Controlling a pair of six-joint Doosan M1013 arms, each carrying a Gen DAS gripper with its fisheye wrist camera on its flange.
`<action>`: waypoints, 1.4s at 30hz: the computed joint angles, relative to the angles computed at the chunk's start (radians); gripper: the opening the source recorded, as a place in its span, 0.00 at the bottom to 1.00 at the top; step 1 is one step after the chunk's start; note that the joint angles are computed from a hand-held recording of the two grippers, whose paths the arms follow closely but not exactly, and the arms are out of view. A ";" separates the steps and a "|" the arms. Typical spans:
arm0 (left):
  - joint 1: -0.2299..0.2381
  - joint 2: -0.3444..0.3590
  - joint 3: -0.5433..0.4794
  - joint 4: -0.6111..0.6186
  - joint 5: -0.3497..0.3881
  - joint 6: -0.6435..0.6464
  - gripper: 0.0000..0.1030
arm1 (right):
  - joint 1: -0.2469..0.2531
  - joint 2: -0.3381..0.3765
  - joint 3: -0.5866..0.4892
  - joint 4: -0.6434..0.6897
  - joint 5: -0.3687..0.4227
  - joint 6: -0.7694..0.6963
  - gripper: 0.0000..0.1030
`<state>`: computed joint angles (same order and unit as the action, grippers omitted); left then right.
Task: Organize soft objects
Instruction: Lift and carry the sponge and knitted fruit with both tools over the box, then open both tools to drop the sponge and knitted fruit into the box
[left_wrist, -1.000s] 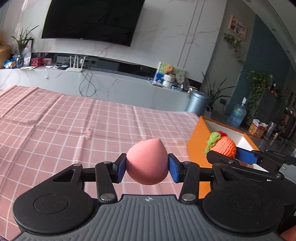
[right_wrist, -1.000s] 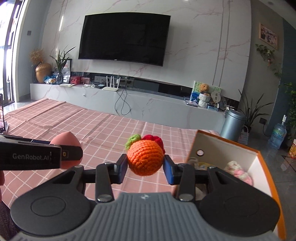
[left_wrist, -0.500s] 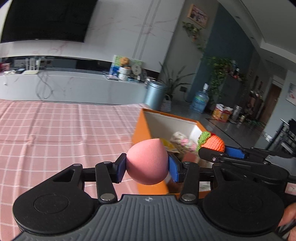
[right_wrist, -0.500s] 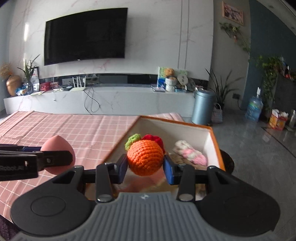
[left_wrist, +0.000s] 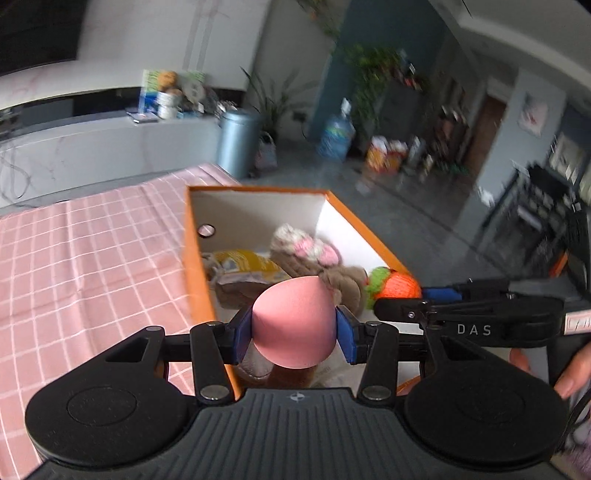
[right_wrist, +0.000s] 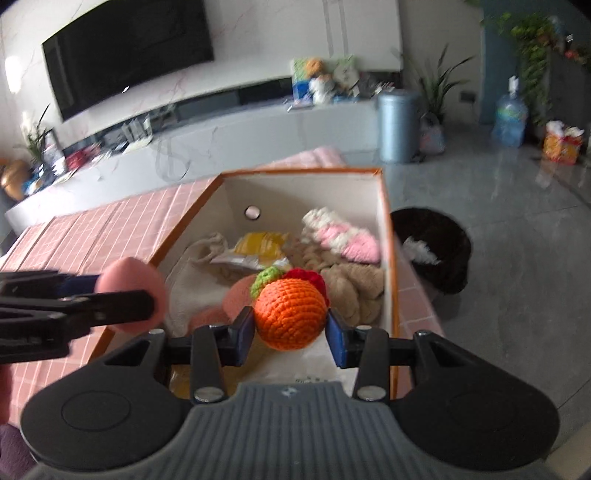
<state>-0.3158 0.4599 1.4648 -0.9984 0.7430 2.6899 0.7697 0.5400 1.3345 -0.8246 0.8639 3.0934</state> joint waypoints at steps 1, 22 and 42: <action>-0.003 -0.002 0.003 0.004 0.003 0.014 0.52 | -0.006 0.000 -0.002 0.026 -0.008 -0.034 0.40; -0.024 0.024 -0.053 0.162 -0.043 -0.065 0.52 | -0.082 0.067 -0.076 0.287 -0.118 -0.373 0.40; -0.073 0.072 -0.102 0.230 0.153 -0.018 0.53 | -0.098 0.028 -0.082 0.437 0.065 -0.812 0.41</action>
